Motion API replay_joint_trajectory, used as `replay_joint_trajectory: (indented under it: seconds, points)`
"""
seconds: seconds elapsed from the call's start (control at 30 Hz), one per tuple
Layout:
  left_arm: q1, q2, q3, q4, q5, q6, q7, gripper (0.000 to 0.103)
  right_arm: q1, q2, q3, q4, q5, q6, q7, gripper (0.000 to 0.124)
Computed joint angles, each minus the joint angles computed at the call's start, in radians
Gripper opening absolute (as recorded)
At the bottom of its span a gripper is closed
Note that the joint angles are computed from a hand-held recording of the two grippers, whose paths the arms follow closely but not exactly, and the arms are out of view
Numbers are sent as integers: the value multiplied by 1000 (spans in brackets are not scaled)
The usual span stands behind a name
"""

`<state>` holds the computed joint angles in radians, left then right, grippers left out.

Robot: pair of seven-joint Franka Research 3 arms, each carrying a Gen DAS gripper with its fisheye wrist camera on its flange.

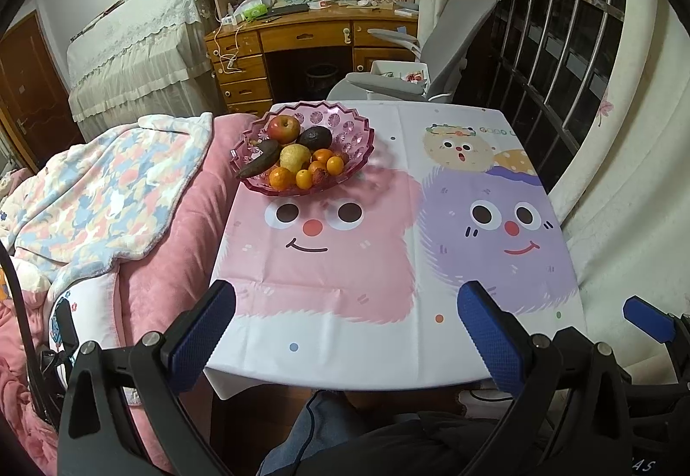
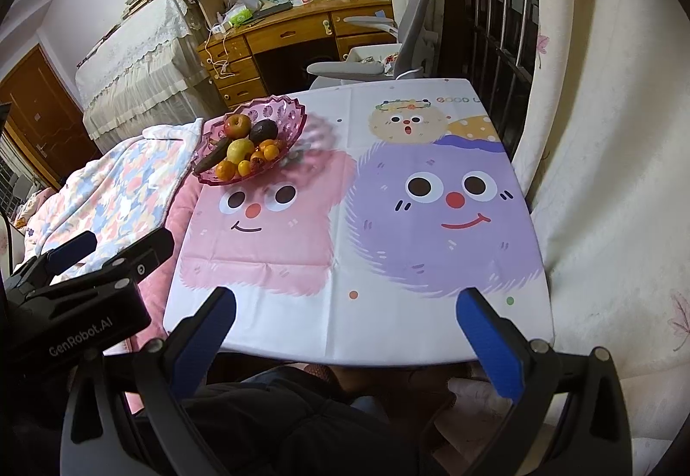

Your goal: Organize fruits

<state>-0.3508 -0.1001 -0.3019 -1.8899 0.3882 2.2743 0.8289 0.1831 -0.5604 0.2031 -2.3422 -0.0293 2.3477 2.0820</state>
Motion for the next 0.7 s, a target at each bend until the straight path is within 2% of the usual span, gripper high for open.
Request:
replay_joint_trajectory:
  seconds: [0.7]
  points:
    - [1, 2, 2, -1, -6, 1, 12, 102, 0, 2, 7, -3, -4, 0, 24, 103]
